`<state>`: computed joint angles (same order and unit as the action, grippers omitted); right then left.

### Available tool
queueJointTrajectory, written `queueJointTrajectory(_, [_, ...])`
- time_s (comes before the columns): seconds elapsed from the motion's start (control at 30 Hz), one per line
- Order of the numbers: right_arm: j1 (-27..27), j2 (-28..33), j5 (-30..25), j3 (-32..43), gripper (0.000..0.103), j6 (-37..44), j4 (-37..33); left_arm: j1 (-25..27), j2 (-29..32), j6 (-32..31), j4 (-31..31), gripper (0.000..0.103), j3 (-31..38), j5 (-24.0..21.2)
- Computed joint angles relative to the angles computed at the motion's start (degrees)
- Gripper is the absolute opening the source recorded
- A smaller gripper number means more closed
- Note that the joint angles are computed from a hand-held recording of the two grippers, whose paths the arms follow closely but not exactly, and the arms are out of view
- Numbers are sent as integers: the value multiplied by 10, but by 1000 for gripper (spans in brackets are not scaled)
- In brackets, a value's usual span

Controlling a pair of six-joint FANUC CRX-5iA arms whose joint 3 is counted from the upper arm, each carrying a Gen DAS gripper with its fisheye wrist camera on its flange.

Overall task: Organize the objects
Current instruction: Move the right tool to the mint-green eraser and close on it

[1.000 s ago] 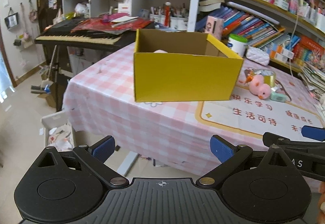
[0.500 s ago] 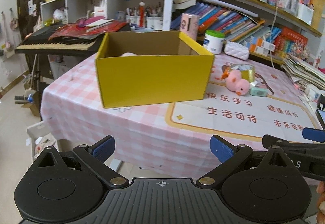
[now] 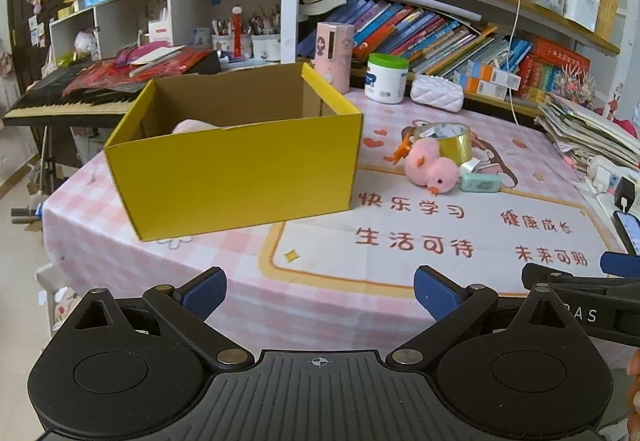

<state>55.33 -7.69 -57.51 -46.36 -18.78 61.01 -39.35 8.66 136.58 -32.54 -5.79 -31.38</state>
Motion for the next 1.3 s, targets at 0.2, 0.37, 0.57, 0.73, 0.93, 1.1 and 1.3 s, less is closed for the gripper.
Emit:
queueJointTrajectory(0.2, [-46, -10, 35, -8, 92, 33, 10, -14, 31, 20, -9, 101, 40, -14])
queueJointTrajectory(0.37, [-95, -16, 75, -14, 92, 63, 25, -26, 62, 40, -18, 101, 80, -32])
queueJointTrajectory(0.57, [-156, -16, 134, -17, 92, 102, 43, -41, 99, 65, -30, 101, 130, -62])
queueJointTrajectory(0.73, [-207, -12, 189, -18, 92, 133, 60, -53, 129, 85, -42, 101, 171, -90])
queueJointTrajectory(0.93, [-263, -3, 253, -19, 92, 143, 90, -70, 155, 118, -74, 101, 215, -129])
queueJointTrajectory(1.1, [-312, 9, 306, -24, 92, 107, 167, -81, 167, 142, -97, 101, 239, -159])
queueJointTrajectory(1.3, [-365, 35, 365, -15, 92, 60, 250, -88, 178, 157, -112, 101, 258, -196])
